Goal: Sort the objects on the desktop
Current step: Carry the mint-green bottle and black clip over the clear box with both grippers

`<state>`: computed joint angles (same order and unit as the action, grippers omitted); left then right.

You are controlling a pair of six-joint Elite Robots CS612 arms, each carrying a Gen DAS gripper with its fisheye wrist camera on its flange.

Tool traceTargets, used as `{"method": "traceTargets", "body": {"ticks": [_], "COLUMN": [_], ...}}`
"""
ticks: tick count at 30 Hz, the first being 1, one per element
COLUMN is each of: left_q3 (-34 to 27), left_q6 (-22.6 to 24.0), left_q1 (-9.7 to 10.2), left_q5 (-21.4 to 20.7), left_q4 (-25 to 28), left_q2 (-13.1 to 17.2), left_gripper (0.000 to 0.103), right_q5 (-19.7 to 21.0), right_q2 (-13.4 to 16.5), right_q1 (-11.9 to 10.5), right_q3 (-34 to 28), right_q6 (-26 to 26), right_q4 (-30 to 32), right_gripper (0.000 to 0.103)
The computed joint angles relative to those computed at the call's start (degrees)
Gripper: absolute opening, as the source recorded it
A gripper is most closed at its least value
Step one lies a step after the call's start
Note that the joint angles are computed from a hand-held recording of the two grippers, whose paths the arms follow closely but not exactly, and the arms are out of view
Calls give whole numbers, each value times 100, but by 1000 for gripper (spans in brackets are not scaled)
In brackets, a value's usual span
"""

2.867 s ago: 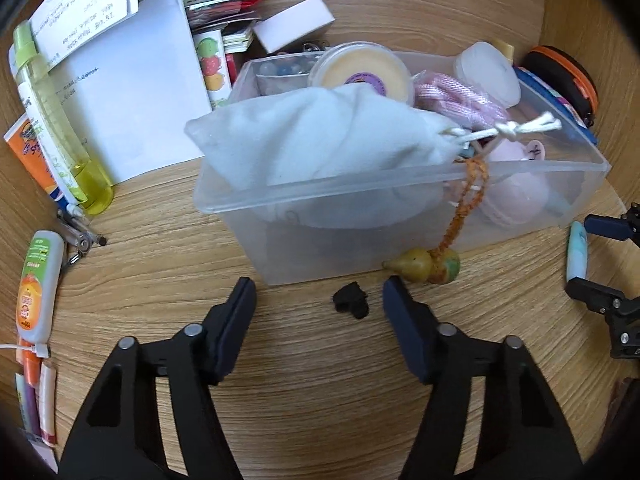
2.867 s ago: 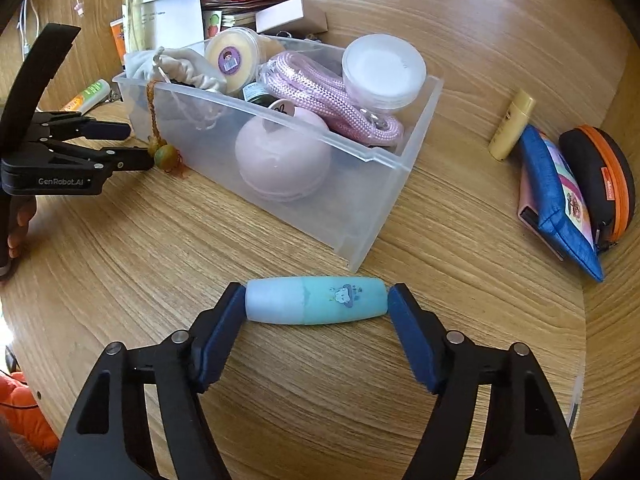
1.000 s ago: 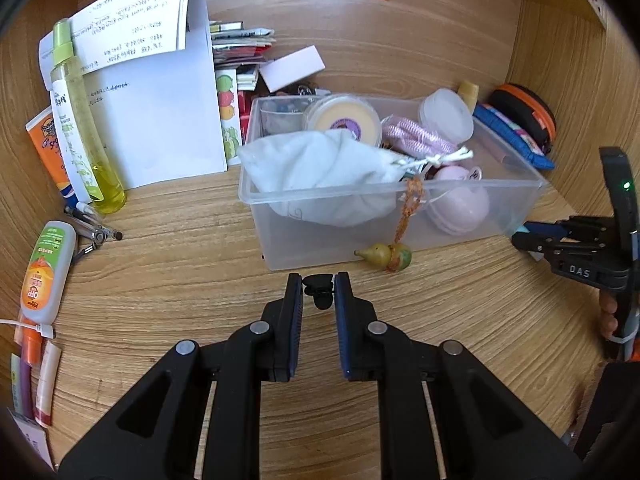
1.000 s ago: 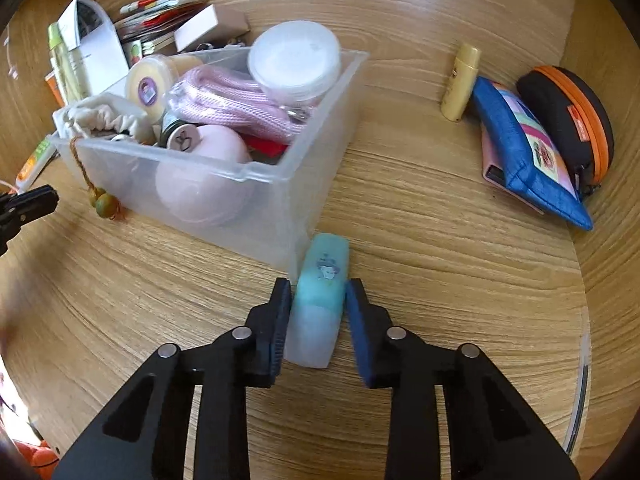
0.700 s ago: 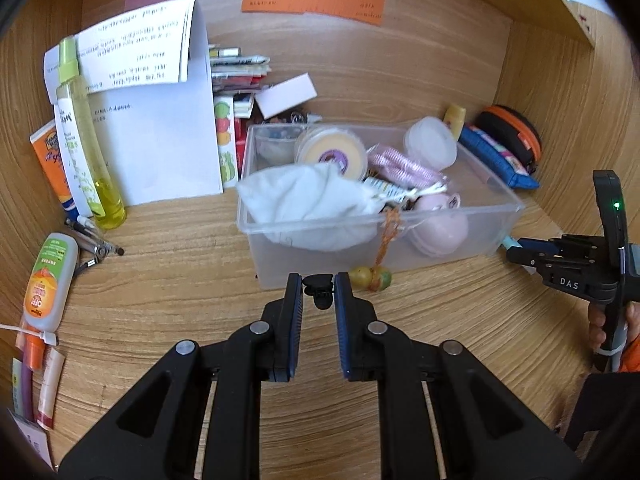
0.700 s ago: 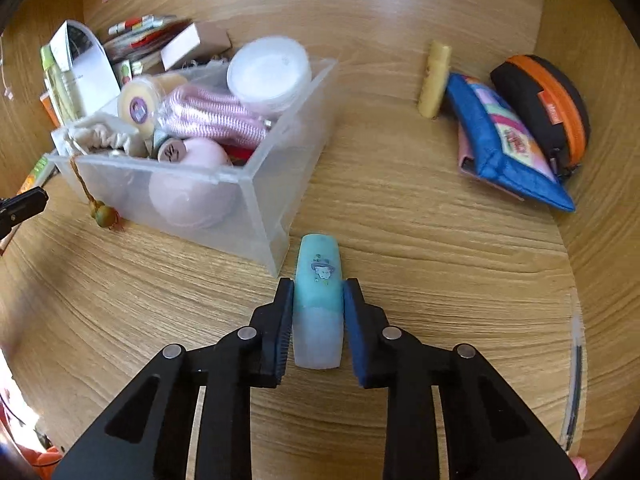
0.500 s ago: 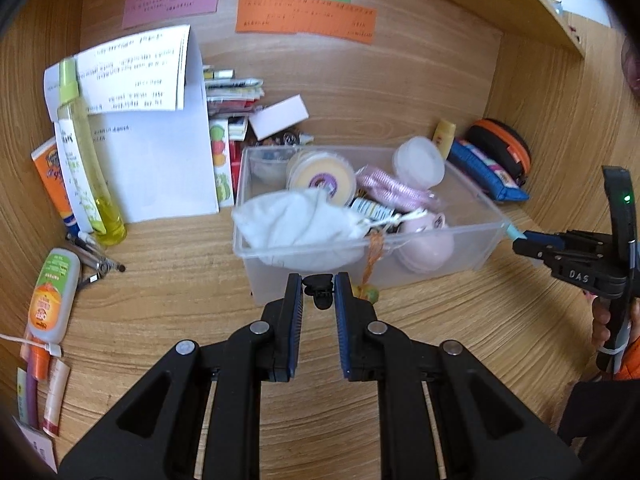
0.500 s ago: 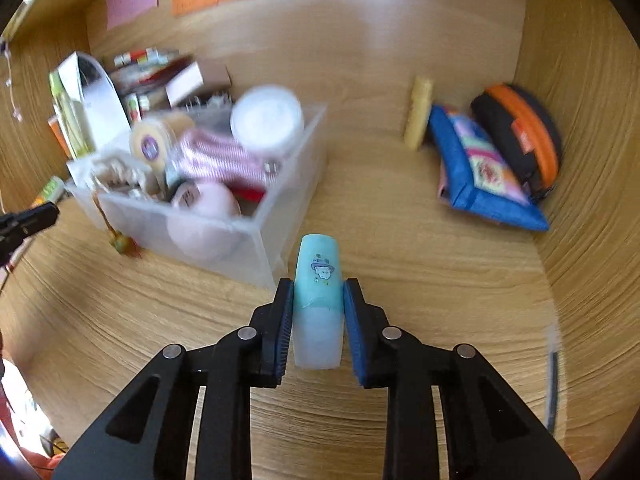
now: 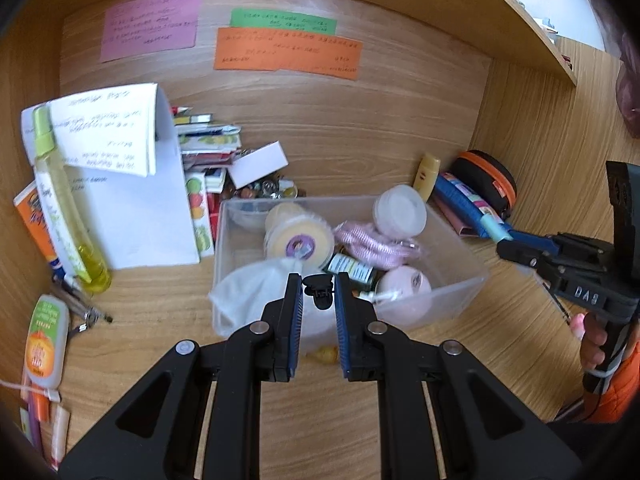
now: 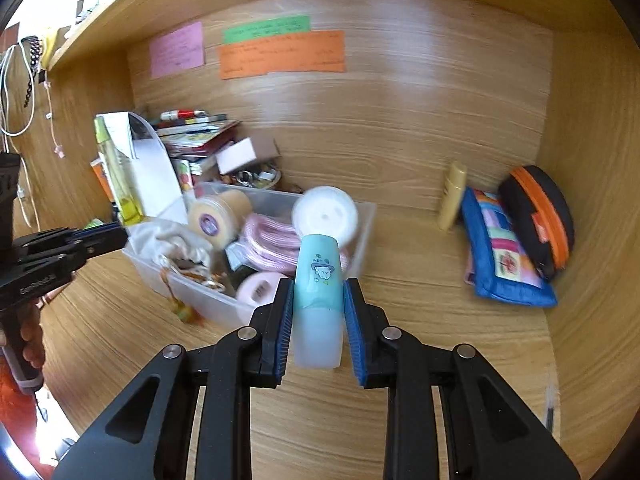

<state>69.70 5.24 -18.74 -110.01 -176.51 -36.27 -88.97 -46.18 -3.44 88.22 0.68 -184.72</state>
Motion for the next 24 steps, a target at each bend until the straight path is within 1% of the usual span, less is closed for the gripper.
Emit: {"method": "traceTargets", "body": {"ticks": [5,12,20,24], "left_q3": [-270,-768,-1080,-1135], "left_q6": [58,187,383,464], "left_q1": [-50,-113,-217,-248], "left_q5": [-62,-185,-228,-213], "left_q4": [174,723,1258,1427], "left_q2": [116,355,519,557], "left_gripper": [15,15,15,15], "right_q5": [167,239,142,60], "right_q2": [139,320,448,494], "right_q1": [19,14,36,49], "right_q3": [-230,-538,-758,-834], "right_q6": [22,153,108,50], "right_q4": [168,467,748,829], "right_gripper": [23,23,23,23]}}
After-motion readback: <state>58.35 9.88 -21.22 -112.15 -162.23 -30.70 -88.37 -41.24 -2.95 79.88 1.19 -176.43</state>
